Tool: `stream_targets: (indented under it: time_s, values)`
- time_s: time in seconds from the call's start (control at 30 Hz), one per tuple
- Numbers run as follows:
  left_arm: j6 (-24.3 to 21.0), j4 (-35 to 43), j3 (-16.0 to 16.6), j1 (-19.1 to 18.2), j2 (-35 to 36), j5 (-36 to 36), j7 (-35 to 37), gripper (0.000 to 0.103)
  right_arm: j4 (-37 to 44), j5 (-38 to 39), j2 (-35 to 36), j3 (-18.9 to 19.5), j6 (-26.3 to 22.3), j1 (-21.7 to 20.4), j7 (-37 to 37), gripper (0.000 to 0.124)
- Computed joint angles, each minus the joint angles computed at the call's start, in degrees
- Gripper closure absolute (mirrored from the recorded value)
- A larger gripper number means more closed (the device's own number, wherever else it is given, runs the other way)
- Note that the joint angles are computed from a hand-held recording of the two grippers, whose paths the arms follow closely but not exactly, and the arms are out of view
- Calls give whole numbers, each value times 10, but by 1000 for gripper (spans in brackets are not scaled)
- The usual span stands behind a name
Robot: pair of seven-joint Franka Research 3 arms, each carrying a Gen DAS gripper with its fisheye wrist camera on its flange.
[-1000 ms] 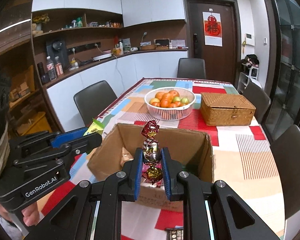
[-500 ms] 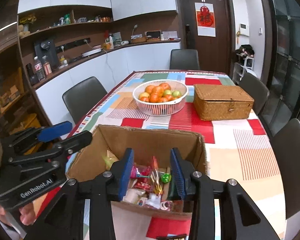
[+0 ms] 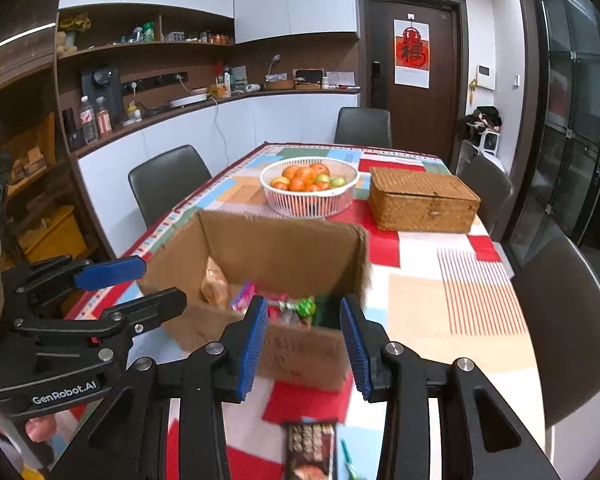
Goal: Organize snacks
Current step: 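Move both tools toward the dark biscuit packet and second green lollipop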
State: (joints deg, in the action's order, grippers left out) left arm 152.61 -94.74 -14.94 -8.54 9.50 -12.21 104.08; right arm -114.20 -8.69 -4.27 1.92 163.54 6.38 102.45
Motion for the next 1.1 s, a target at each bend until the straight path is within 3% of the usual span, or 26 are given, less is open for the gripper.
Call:
stream_targets:
  time_s: [0.27,0.6,1.1]
  values:
    - [-33,-35,-9,-16,-16,-24,11,48,-88,13,-60,6,-3,-21,-5,85]
    - [-61,-62,-11,-45,-7,0,-22,47,-180,66,-106,6,-25,-35,-27,85]
    - [-141,-30,-14,-63,39,55,-106,43,-238,167,-90,-17,-32,-22,-100,85]
